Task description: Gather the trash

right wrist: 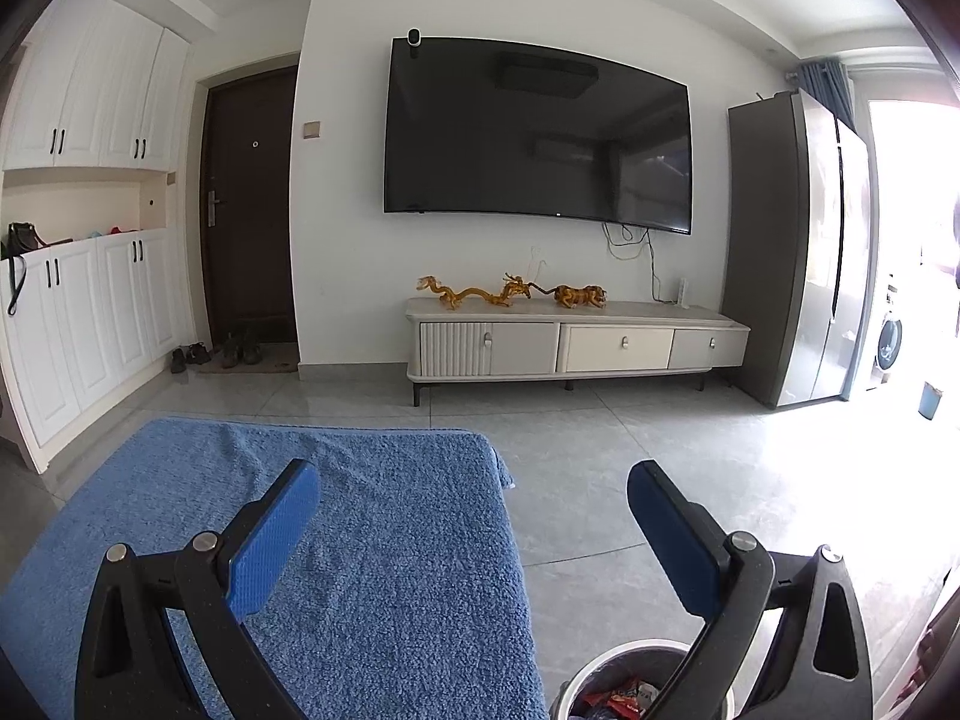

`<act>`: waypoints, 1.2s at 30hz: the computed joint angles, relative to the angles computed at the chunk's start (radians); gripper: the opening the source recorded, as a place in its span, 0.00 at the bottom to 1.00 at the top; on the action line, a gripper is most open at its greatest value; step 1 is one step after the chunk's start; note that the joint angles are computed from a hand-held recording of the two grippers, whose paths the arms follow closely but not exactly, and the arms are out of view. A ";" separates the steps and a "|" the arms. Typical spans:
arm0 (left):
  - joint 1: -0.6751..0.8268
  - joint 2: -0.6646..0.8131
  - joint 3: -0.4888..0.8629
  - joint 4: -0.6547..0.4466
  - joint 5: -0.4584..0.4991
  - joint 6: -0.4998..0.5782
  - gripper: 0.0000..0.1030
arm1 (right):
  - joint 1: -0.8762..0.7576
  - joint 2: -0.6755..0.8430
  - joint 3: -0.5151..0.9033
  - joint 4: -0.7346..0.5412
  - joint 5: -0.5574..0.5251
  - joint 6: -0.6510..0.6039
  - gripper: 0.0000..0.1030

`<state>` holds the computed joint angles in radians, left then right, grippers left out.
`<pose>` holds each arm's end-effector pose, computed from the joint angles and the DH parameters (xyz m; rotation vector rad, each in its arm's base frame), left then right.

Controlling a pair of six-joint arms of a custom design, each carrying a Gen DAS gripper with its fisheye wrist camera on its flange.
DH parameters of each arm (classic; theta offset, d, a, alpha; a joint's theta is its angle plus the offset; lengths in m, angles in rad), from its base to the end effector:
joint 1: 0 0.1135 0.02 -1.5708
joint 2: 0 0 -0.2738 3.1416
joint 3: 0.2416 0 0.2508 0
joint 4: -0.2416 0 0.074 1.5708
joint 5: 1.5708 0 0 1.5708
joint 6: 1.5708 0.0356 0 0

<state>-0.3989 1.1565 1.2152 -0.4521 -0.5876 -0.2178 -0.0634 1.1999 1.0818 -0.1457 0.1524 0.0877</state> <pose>0.2335 -0.0770 0.3986 -0.2061 1.8874 0.1594 0.2742 -0.0228 0.3711 0.2448 1.8168 -0.1227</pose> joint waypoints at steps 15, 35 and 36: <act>-0.047 0.003 0.011 0.005 -0.060 0.023 0.89 | -0.012 -0.005 -0.013 0.011 -0.008 0.010 1.00; -0.047 0.011 0.015 -0.013 -0.042 0.001 0.89 | -0.011 -0.009 -0.017 0.005 -0.004 -0.002 1.00; -0.046 0.011 0.015 -0.012 -0.040 0.001 0.89 | -0.010 -0.009 -0.017 0.006 -0.002 -0.003 1.00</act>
<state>-0.4445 1.1677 1.2306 -0.4646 -0.6273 -0.2172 -0.0736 1.1905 1.0644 -0.1398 0.1502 0.0849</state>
